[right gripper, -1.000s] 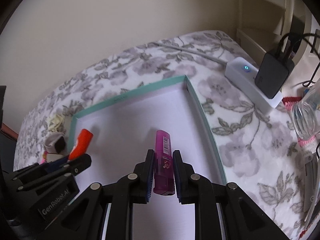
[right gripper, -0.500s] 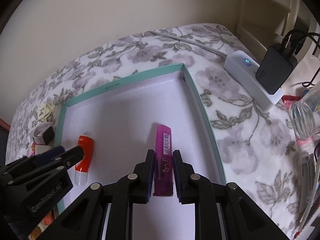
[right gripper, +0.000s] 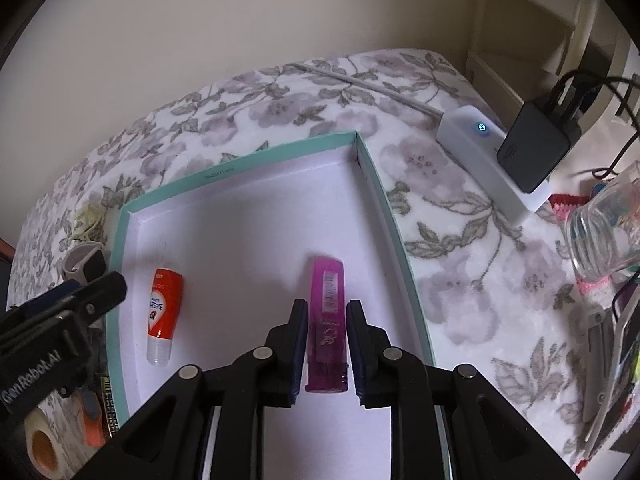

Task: Organize rigid objects
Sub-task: 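Open both tools to drop the tube and lighter into the tray, then withdraw both tools from the tray back toward the item pile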

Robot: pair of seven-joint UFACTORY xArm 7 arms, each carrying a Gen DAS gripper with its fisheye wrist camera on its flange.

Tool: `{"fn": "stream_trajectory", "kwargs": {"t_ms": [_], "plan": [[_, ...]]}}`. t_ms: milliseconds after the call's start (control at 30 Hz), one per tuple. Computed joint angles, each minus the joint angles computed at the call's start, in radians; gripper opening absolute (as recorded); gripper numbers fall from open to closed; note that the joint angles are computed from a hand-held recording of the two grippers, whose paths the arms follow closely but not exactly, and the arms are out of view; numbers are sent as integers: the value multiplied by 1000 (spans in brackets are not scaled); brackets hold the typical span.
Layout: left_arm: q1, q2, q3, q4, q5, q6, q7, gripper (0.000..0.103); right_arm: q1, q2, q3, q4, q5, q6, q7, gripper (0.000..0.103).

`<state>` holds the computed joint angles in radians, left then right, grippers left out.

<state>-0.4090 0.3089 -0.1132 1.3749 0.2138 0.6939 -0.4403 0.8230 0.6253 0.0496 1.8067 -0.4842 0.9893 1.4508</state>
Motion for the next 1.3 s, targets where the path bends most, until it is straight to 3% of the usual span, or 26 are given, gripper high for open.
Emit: {"fn": "stream_trajectory", "kwargs": {"t_ms": [67,133,267,367,733,833,1067,1300], "plan": [[2,-11,4,-10,2,-10,-10,78,5,-6,-4,0,-8,4,6,33],[5,-21,8,-20,7,-19,-23,78,8,-9,-7,1,-18,6,10,48],[10,-36,15,-37,22,-30,-59,80,11,-1,-6,20,-30,16,-1,51],[11,-49,22,-57,45,-48,-96,90,16,9,-10,34,-39,13,-6,66],[42,-101,33,-158,108,-121,-229,91,34,26,-28,52,-73,-5,-3,91],[64,-119,27,-189,81,-145,-223,98,48,33,-37,71,-96,3,3,103],[102,-176,35,-262,87,-208,-238,99,68,72,-48,144,-118,24,-13,103],[188,-263,39,-345,-70,-285,-174,99,101,130,-66,272,-123,52,-49,103]]}}
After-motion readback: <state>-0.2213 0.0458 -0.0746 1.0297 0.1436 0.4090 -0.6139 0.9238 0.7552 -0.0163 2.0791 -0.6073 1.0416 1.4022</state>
